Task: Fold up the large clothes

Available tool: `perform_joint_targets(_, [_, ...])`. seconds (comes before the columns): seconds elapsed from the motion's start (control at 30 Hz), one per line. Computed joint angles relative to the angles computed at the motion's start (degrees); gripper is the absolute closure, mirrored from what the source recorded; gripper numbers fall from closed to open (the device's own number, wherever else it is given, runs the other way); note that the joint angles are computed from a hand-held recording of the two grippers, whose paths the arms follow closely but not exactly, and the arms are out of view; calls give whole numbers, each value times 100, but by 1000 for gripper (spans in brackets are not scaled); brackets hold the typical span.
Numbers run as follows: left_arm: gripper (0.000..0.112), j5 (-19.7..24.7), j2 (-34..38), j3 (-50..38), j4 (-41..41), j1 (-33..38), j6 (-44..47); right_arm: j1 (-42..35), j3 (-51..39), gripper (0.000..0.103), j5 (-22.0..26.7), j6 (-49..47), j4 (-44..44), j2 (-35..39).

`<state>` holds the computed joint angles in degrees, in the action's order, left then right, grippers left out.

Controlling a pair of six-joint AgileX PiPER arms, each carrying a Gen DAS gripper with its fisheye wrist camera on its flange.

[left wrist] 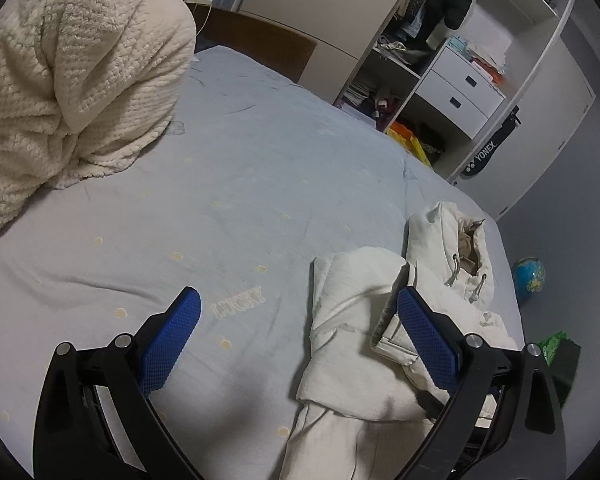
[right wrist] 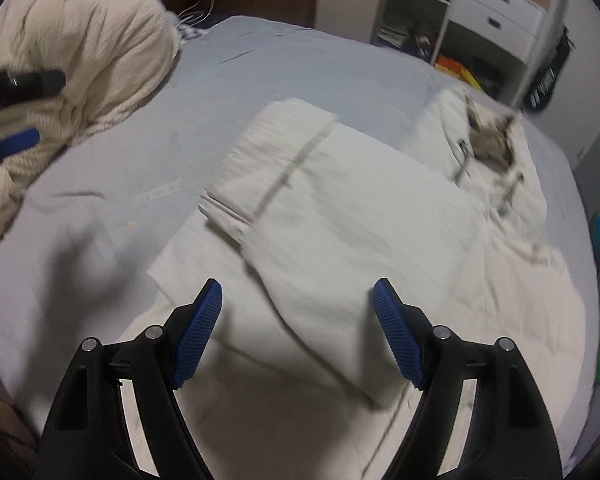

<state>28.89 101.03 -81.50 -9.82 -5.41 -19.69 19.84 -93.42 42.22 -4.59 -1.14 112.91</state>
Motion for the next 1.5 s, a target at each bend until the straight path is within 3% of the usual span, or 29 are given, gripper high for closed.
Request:
perform_joint_targets(0.37, [17, 16, -32, 22, 198, 96, -293, 662, -1263, 29, 442, 1037, -1752, 1103])
perform_joint_targets(0.53, [17, 42, -1, 21, -31, 129, -167, 668, -1670, 30, 677, 1147, -1971, 1416])
perform_joint_targets(0.6, [17, 88, 44, -35, -42, 120, -155, 630, -1652, 38, 631, 1125, -1931, 1405])
perform_joint_targets(0.63, [17, 108, 65, -56, -32, 110, -162, 594, -1610, 46, 588, 1090, -1876, 1369])
perform_joint_targets(0.73, [17, 136, 96, -72, -94, 99, -104, 381, -1366, 73, 338, 927, -1545, 1121])
perform_joint_targets(0.8, [17, 158, 113, -94, -147, 95, -71, 208, -1285, 78, 256, 755, -1224, 974])
perform_joint_targets(1.23, [17, 386, 281, -305, 11, -126, -43, -1837, 230, 84, -571, -390, 1384, -395])
perform_joint_targets(1.5, [17, 587, 408, -455, 263, -275, -193, -3406, 1150, 86, -538, -1429, 3612, -580])
